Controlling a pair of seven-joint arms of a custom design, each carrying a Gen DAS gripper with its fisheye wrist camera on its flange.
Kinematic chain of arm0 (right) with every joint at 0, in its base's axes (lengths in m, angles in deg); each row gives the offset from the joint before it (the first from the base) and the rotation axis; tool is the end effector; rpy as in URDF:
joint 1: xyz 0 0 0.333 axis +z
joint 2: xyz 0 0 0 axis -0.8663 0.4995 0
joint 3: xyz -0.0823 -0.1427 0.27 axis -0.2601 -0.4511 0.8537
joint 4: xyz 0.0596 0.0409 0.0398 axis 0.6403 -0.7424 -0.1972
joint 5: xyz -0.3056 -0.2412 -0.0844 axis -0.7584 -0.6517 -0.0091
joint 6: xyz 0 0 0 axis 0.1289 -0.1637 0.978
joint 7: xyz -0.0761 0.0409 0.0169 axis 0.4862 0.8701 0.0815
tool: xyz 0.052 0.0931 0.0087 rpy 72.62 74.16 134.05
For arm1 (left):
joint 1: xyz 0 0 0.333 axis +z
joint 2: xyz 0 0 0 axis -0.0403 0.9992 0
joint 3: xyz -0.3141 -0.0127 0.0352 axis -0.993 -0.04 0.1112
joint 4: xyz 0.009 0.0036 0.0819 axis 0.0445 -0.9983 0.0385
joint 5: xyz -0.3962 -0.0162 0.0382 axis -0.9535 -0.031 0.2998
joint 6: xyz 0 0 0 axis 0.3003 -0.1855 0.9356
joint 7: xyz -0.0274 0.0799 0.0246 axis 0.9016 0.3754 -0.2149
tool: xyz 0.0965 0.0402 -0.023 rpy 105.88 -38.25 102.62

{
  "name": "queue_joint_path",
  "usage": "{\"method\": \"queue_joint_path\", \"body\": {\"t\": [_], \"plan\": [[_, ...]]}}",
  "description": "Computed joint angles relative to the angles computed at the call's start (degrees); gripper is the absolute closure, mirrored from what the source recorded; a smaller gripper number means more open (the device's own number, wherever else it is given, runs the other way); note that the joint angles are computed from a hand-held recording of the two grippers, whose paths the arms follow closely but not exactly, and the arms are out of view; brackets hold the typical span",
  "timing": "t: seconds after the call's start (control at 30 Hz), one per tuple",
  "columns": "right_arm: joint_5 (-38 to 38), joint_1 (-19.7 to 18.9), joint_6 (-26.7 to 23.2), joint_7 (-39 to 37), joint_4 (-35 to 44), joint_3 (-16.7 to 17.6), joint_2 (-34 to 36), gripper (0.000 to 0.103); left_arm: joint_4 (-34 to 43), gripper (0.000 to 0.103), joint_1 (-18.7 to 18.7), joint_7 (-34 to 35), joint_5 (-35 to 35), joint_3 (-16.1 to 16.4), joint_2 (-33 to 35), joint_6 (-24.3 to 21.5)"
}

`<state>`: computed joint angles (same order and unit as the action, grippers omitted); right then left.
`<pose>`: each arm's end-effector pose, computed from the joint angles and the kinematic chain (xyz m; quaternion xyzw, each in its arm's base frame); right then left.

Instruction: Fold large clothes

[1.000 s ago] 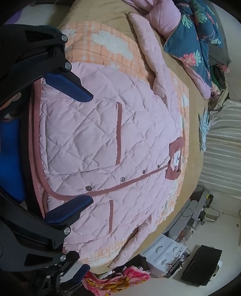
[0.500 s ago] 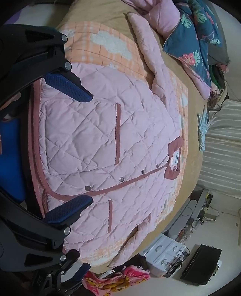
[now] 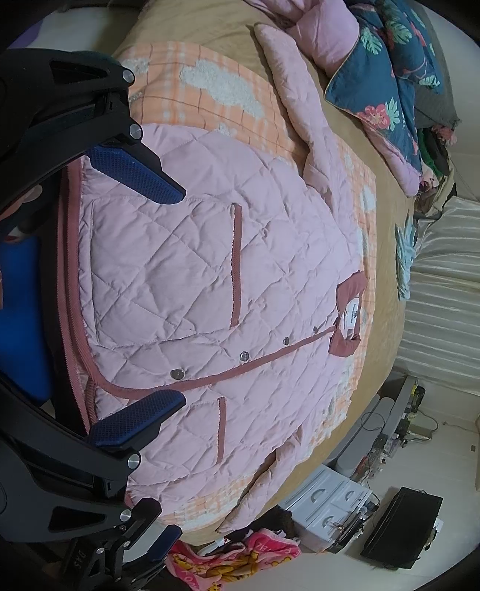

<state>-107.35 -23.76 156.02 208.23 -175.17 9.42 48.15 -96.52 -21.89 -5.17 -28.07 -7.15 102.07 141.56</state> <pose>0.5853 0.2930 0.4075 -0.7078 0.5860 -0.2054 0.3368 0.5923 -0.3069 0.3978 -0.6962 0.6166 -0.3011 0.2109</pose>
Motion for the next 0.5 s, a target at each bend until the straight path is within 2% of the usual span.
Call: {"method": "queue_joint_path", "body": {"t": [0.5], "plan": [[0.0,0.2,0.1,0.0,-0.2,-0.2,-0.1,0.004,-0.1,0.009,0.1,0.3,-0.4,0.0,-0.1,0.2]]}}
